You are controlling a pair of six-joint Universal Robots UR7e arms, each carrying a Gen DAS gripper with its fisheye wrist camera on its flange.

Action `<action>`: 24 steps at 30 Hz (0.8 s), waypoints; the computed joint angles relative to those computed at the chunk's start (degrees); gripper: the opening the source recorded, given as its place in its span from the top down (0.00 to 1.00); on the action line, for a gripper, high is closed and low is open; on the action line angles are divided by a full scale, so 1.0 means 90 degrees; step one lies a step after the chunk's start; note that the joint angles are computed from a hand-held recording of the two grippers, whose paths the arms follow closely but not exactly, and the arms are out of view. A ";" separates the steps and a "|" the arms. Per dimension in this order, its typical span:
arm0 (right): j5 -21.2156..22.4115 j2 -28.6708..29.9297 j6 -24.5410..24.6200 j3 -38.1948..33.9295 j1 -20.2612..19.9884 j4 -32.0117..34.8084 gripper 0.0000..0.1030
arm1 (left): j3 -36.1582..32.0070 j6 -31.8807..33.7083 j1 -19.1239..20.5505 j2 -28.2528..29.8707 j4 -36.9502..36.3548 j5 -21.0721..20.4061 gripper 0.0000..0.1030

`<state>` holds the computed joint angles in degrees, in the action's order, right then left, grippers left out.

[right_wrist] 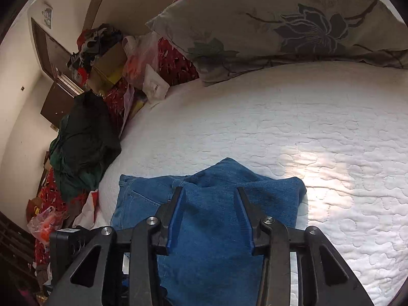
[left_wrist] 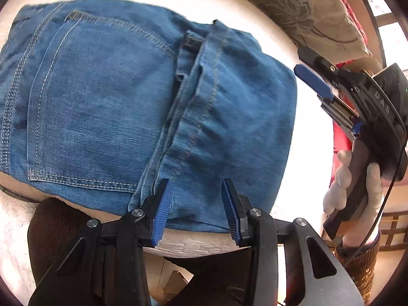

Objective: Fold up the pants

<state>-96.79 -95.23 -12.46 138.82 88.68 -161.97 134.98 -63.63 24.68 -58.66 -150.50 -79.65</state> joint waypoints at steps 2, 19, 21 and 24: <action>-0.0685 0.0540 0.0190 0.0008 0.0076 -0.0110 0.60 | 0.0272 0.0155 0.0344 -0.0059 -0.0481 -0.0111 0.63; -0.2444 0.1961 0.1334 -0.0392 0.1072 -0.0003 0.00 | 0.0605 0.0691 0.0415 -0.0647 -0.0915 -0.0461 0.35; -0.2451 0.1923 0.1569 -0.0410 0.1067 0.0052 0.00 | 0.0592 0.0748 0.0401 -0.1110 -0.0306 -0.0308 0.35; -0.2886 0.1962 0.2115 -0.0624 0.1347 0.0548 0.04 | 0.1052 0.0340 0.0389 -0.2195 0.0093 -0.0215 0.35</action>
<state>-122.76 -77.57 6.58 133.20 100.80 -157.04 144.44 -60.57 28.18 -78.41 -149.67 -81.59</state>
